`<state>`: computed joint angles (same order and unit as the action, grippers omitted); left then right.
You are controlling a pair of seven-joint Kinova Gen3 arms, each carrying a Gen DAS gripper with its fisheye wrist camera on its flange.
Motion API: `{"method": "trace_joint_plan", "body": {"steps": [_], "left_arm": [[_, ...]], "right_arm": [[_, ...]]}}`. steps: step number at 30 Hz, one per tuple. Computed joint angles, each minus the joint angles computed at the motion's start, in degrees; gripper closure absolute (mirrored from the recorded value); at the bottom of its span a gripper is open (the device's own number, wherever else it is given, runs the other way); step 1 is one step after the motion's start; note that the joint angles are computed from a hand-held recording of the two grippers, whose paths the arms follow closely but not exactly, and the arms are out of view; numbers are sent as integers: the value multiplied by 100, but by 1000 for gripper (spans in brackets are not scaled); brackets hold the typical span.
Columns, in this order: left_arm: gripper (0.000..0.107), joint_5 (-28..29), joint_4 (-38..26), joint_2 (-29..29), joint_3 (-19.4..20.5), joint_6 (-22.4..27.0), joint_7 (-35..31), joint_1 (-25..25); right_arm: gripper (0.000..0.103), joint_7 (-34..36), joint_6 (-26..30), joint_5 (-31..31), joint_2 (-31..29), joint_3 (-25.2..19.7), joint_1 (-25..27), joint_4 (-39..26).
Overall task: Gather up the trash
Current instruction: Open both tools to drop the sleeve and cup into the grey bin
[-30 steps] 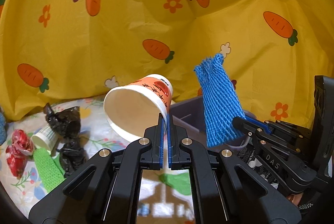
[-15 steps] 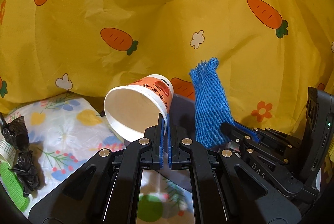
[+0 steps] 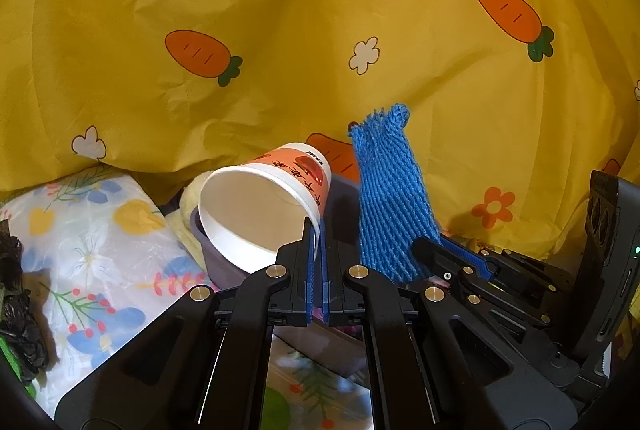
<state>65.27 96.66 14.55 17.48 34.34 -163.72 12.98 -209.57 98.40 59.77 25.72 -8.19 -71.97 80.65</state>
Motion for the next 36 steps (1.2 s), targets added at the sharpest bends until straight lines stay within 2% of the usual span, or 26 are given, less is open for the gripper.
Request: {"method": "trace_joint_plan", "body": {"steps": [25, 28, 30, 31, 32, 33, 34, 35, 36], "left_arm": [[105, -810, -375, 372, 219, 21, 741, 144], [105, -911, -470, 460, 248, 149, 843, 112], [93, -1073, -538, 501, 201, 158, 1071, 155], [79, -1091, -531, 502, 204, 120, 1123, 138], [63, -1060, -506, 499, 226, 92, 1131, 88], [54, -1003, -443, 464, 239, 4, 1135, 44], [35, -904, -330, 396, 251, -177, 1119, 7], [22, -834, -220, 319, 250, -364, 1115, -14], [18, -787, -115, 239, 238, -546, 1128, -29]], "right_arm": [[94, -329, -287, -103, -157, -101, 211, 412], [90, -372, -300, -108, -164, -109, 232, 454], [78, -442, -297, -131, -162, -109, 243, 484], [70, -501, -326, -133, -178, -114, 250, 533], [66, -537, -315, -145, -177, -118, 253, 545], [63, -566, -285, -157, -167, -118, 250, 547], [60, -596, -249, -156, -158, -119, 239, 542], [50, -633, -202, -146, -144, -114, 221, 528], [42, -683, -132, -110, -120, -105, 183, 513]]}}
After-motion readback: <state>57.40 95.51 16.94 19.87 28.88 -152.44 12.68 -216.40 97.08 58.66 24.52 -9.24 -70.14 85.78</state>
